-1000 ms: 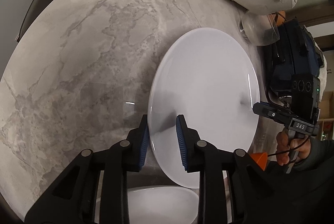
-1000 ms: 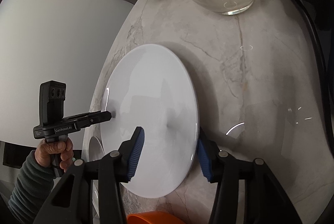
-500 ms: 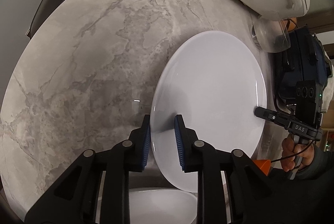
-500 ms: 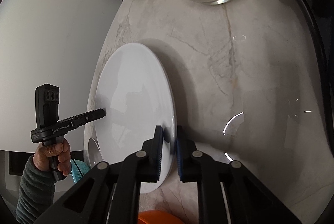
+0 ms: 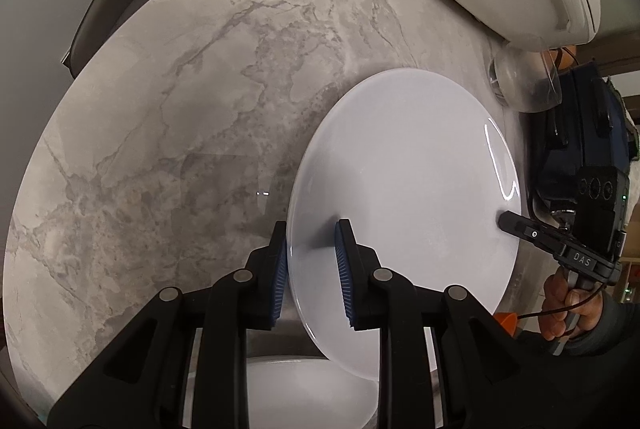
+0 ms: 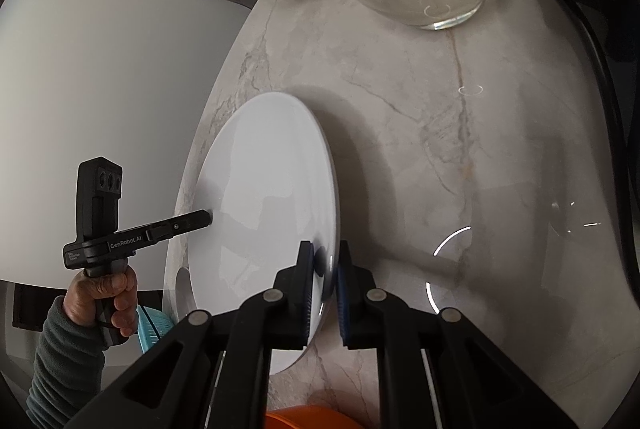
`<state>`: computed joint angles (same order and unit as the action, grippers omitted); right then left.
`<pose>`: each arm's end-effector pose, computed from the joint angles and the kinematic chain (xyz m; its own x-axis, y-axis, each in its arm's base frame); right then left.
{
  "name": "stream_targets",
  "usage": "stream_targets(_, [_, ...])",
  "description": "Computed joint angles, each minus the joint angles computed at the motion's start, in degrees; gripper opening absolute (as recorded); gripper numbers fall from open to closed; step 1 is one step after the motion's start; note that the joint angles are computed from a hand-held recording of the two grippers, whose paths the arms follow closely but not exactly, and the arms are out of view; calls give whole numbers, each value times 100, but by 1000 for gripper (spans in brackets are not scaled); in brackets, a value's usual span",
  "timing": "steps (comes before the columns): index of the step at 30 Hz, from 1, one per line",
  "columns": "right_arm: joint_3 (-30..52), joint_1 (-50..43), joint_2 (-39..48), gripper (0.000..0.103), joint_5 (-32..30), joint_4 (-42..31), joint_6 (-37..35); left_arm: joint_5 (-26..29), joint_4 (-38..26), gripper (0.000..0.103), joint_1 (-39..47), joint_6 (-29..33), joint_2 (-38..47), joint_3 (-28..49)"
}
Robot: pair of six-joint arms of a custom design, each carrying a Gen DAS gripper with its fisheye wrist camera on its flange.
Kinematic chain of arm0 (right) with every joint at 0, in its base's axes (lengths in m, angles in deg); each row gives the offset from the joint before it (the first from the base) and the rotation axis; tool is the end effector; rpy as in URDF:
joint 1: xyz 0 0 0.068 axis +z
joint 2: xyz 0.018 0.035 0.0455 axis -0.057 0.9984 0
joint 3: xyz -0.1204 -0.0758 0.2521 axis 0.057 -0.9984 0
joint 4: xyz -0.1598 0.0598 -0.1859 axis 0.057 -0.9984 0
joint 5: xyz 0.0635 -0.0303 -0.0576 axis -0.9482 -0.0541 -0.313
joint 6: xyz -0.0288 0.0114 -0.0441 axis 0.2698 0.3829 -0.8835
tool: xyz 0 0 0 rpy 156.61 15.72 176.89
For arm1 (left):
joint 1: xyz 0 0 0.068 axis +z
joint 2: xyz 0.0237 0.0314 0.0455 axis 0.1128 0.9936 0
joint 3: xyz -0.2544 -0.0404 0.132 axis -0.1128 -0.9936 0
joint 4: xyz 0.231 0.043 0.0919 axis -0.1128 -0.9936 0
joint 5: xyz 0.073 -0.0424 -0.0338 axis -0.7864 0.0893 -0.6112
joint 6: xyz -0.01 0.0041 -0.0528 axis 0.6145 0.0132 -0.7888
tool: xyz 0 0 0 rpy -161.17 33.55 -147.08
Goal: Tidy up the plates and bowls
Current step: 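Lift the large white plate with both grippers and carry it across the table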
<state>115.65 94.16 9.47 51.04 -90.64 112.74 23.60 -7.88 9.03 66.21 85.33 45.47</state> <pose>-0.0110 0.2195 0.1973 -0.8357 0.5426 -0.0846 0.3465 0.6405 0.6853 0.3441 0.0038 0.1922 -0.8694 0.4930 -0.0342 0.4706 0.8049 -0.3616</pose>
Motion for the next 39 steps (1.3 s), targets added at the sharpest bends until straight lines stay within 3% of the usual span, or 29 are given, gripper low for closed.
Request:
stream_targets(9, [108,-160,164,13,36,75,-397,-2,15,20,50,30,-124,38])
stream_targets(20, [444,-386,262,13,99,-321,-949,103,-86,20,237,155,-500,-37])
stream_targets(28, [733,-521,110,13,133,-568,-1316,25,-667,20,469,233,-1109,112])
stream_targets(39, [1554,-198,60,13,407,-1173,-1665,-189,-2065,20,1453,756,-2444,301])
